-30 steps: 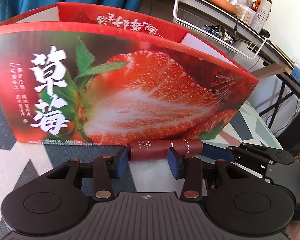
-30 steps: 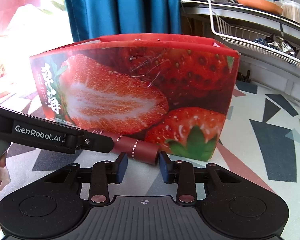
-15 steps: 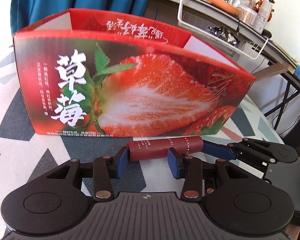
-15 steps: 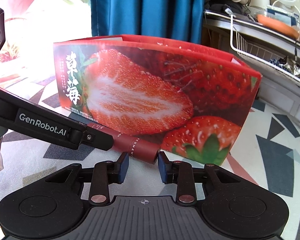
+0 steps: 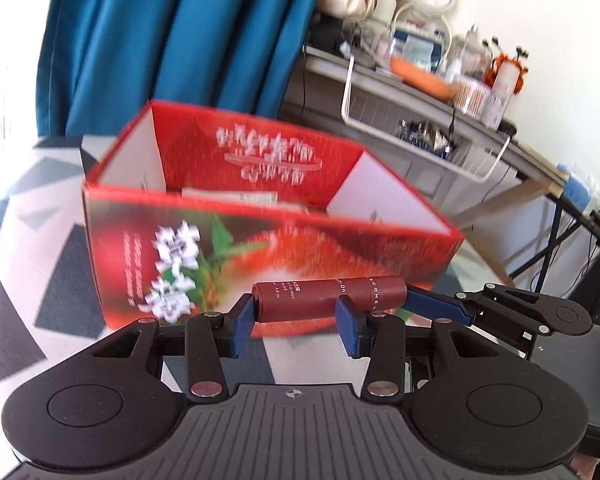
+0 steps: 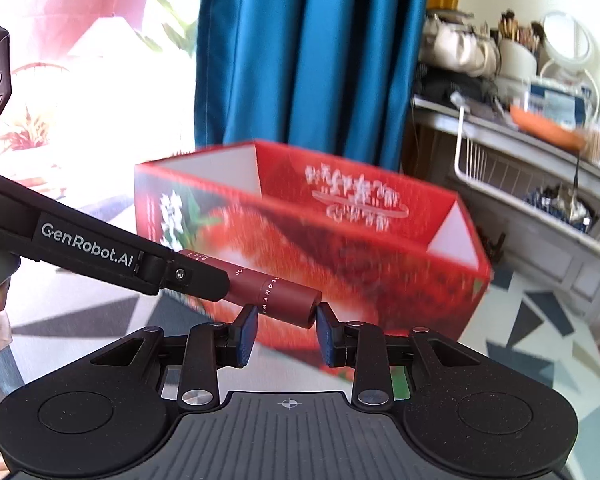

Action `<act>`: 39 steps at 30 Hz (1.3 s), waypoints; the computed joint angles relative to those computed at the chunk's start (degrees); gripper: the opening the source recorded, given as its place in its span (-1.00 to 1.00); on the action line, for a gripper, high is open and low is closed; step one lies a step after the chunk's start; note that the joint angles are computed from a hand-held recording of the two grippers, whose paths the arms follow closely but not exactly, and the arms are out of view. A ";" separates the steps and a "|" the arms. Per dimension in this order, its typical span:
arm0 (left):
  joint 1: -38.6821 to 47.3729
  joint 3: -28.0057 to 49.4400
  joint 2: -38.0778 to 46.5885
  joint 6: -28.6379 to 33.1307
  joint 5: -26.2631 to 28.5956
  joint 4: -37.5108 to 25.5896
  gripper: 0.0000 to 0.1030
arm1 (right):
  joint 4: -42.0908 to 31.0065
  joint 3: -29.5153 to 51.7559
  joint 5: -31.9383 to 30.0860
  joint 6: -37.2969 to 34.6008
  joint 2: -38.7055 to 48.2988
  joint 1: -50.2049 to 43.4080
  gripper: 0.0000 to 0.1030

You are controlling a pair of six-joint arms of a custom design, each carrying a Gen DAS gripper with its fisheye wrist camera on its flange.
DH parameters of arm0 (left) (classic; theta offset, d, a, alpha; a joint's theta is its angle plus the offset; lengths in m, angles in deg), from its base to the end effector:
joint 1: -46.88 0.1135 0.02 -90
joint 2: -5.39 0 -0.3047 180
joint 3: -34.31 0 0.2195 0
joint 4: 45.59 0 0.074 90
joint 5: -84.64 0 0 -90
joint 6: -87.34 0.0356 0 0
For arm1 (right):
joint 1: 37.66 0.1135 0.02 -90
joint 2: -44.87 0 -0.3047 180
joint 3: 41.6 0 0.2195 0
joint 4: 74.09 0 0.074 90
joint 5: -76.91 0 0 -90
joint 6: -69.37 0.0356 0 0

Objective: Organize rigid objects
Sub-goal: 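Carry the lipstick tube into the red box and open the left gripper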

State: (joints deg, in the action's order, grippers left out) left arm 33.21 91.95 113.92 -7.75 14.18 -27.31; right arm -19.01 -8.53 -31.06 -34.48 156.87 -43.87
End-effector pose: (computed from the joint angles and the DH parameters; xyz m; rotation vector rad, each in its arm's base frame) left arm 0.3333 -0.0933 0.1741 0.3620 2.1235 -0.5557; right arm 0.2745 -0.0188 0.1370 -0.3313 1.9384 0.0827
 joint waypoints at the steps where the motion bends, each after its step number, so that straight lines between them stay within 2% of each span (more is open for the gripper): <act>1: 0.03 -0.02 -0.88 -0.21 -0.07 -0.25 -0.10 | -0.95 0.23 0.12 -0.11 -1.34 0.14 -0.43; 7: 0.58 1.31 -5.38 -0.26 -0.76 -2.88 -0.11 | -7.52 3.39 1.29 -1.00 -8.20 1.66 -0.42; 10: 1.38 6.34 -5.46 -0.05 -0.14 -8.31 -0.10 | -13.19 7.52 0.88 -0.42 -9.82 1.95 -0.42; 14: 2.46 15.73 -3.04 0.36 1.36 -16.48 -0.10 | -23.86 16.87 -0.56 1.16 -9.28 1.40 -0.41; 20: 1.48 31.48 4.71 3.29 0.92 -28.93 -0.10 | -39.62 32.85 -1.70 2.89 -3.33 0.23 -0.36; 24: 1.61 42.53 11.18 2.50 1.60 -37.16 -0.10 | -48.82 43.05 -2.69 4.04 1.89 -0.55 -0.35; 28: 1.16 50.81 16.24 3.60 1.35 -42.27 -0.10 | -56.21 51.18 -2.16 5.73 7.06 -0.57 -0.36; 35: 1.81 70.07 26.56 1.95 3.70 -58.17 -0.08 | -70.56 64.98 0.61 5.69 13.81 0.30 -0.36; 39: 2.17 73.94 29.53 1.90 4.10 -60.95 -0.06 | -75.78 69.10 1.21 5.37 15.59 0.76 -0.36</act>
